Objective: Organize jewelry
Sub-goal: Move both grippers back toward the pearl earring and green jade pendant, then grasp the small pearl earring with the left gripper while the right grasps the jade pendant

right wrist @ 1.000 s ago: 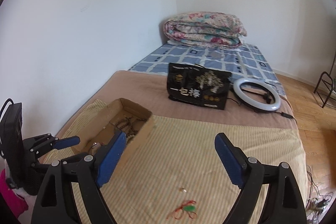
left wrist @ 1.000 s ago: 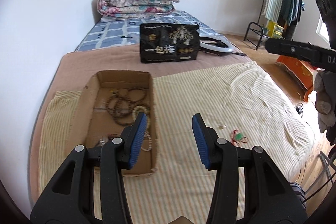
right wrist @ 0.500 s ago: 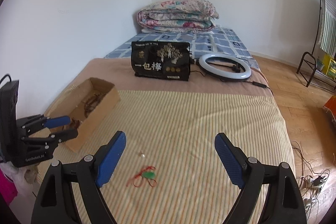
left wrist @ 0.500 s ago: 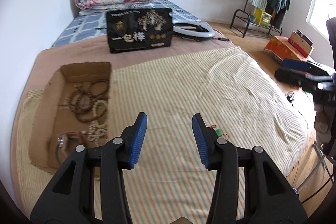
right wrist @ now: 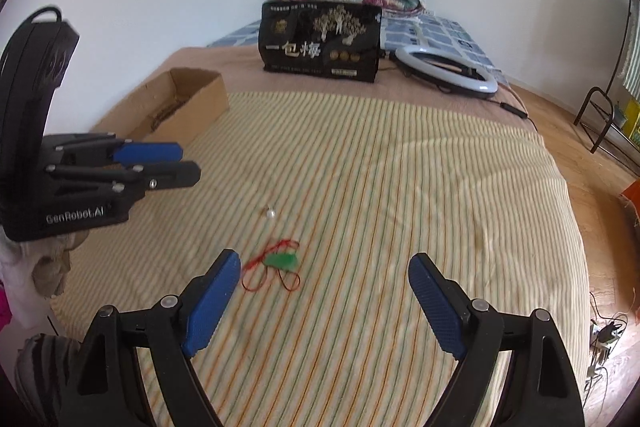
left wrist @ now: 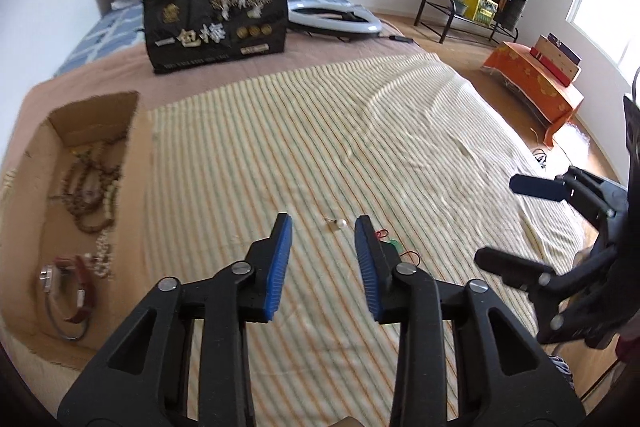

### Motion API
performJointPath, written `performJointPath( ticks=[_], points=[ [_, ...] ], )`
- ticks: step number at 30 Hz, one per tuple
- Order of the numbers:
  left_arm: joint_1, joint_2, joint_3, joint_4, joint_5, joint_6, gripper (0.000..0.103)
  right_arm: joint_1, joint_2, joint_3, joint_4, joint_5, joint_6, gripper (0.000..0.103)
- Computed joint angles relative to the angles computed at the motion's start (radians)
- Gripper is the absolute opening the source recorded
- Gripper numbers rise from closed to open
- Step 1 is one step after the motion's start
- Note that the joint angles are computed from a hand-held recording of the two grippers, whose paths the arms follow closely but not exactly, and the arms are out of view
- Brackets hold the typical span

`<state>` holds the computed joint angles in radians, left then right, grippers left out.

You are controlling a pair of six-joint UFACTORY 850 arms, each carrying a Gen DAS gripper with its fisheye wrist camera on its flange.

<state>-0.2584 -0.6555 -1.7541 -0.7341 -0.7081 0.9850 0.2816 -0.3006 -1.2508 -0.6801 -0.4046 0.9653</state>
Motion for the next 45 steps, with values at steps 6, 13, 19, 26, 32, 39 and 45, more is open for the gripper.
performJointPath(
  ticks=[6,13,19,26,32,39,45],
  points=[
    [-0.029,-0.047,-0.029,0.021,-0.017,0.000,0.025,-0.009,-0.013,0.029,0.050,0.016,-0.015,0.086],
    [-0.054,-0.107,-0.082,0.060,-0.030,-0.043,0.024,-0.018,-0.034,0.037,0.084,0.033,-0.041,0.080],
    [-0.075,-0.132,-0.098,0.119,0.008,-0.078,0.019,-0.022,-0.054,0.032,0.109,0.047,-0.062,0.078],
    [-0.077,-0.164,-0.123,0.147,0.023,-0.107,0.015,-0.026,-0.075,0.022,0.140,0.075,-0.101,0.077],
    [-0.072,-0.168,-0.120,0.138,0.044,-0.093,0.010,-0.013,-0.106,-0.007,0.158,0.075,-0.148,0.077],
    [-0.055,-0.166,-0.113,0.122,0.052,-0.084,0.010,-0.012,-0.147,-0.048,0.197,0.081,-0.191,0.076],
    [-0.037,-0.156,-0.096,0.104,0.053,-0.077,0.010,-0.012,-0.179,-0.080,0.225,0.073,-0.210,0.073]
  ],
)
